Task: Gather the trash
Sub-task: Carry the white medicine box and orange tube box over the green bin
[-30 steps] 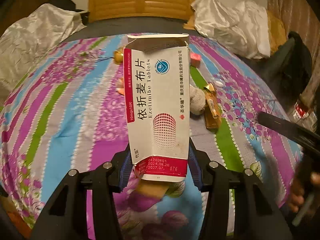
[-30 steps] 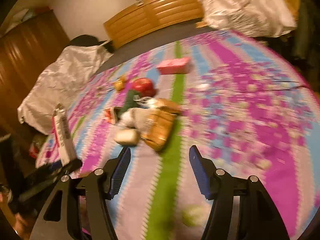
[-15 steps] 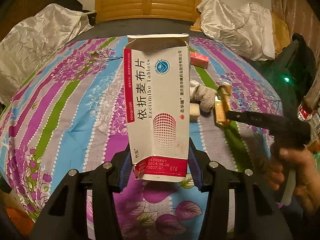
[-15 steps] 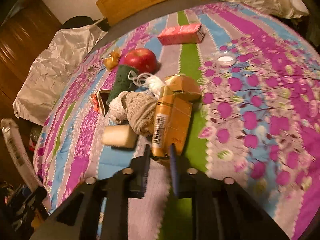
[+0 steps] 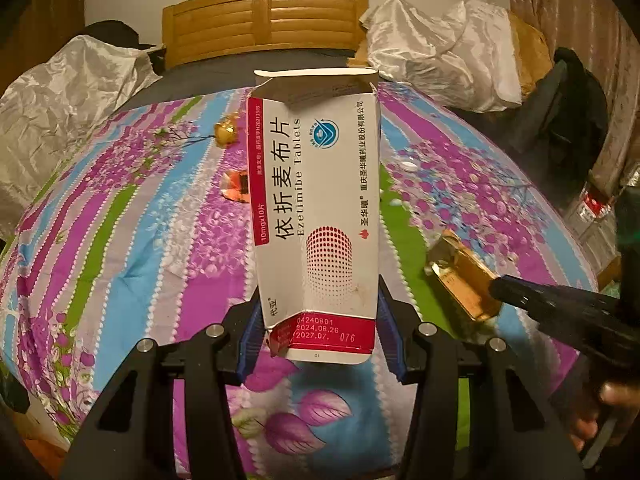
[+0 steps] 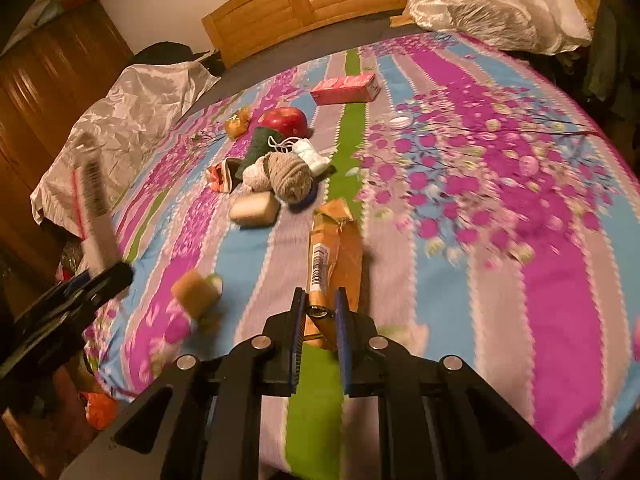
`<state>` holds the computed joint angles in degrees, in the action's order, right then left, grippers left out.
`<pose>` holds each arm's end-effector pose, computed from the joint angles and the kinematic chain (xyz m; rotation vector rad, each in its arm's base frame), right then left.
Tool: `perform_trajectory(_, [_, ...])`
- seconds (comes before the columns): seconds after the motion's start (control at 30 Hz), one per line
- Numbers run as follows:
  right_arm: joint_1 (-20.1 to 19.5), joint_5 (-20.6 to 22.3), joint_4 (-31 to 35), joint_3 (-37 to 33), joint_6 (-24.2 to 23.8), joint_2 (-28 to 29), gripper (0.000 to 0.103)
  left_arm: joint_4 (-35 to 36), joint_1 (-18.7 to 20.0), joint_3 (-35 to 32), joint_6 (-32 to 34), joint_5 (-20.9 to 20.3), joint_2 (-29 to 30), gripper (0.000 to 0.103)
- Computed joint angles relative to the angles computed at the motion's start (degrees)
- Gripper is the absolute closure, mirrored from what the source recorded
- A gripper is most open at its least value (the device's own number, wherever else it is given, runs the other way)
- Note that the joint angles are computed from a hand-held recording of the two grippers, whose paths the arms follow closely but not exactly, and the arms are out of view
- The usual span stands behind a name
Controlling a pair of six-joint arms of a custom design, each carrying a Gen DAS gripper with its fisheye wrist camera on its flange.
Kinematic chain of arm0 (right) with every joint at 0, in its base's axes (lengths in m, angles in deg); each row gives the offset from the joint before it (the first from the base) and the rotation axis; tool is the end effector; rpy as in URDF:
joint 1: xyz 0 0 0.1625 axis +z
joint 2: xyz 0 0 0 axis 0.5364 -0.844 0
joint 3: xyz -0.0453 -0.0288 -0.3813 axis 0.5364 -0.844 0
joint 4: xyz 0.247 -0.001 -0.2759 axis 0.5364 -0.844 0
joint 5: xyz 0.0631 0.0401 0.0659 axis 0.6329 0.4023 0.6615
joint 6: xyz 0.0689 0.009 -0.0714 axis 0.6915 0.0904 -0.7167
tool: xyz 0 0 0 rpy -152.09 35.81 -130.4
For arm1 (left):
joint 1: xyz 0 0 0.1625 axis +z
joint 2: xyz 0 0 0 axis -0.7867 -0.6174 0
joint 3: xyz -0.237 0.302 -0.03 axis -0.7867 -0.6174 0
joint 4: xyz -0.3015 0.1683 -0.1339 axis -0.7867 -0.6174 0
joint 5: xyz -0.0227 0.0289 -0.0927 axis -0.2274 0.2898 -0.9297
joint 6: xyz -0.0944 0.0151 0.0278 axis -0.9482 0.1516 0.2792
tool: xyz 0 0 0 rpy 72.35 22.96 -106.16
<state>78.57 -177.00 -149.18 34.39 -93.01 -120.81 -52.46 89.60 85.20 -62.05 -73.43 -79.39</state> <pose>0.3465 -0.5982 0.1099 0.9081 -2.7341 0.3691 -0.2434 -0.4716 0.2941 -0.0934 2.1081 -1.0069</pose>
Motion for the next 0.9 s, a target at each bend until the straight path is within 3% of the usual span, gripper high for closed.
perform_trajectory(0.23, [-0.37,-0.55,-3.78,9.22,0.27,-7.20,0.088,-5.62,-1.05,1.29,4.60,-3.82,2.59,0.055])
perform_trajectory(0.37, [-0.84,0.11,-5.62,11.26,1.01,-9.54,0.088,-7.22,-1.48,1.05,6.63,-4.12,3.77,0.055])
perform_trajectory(0.57, [-0.56,-0.69,-9.78,12.54,0.06,-12.90,0.088,-12.69,-1.15,-1.56,14.75,-4.18,7.20,0.055])
perform_trajectory(0.9, [-0.93,-4.31,-16.30,13.28,-0.61,-21.16,0.088,-33.80,-1.35,-13.41,43.62,-4.57,20.88,0.055])
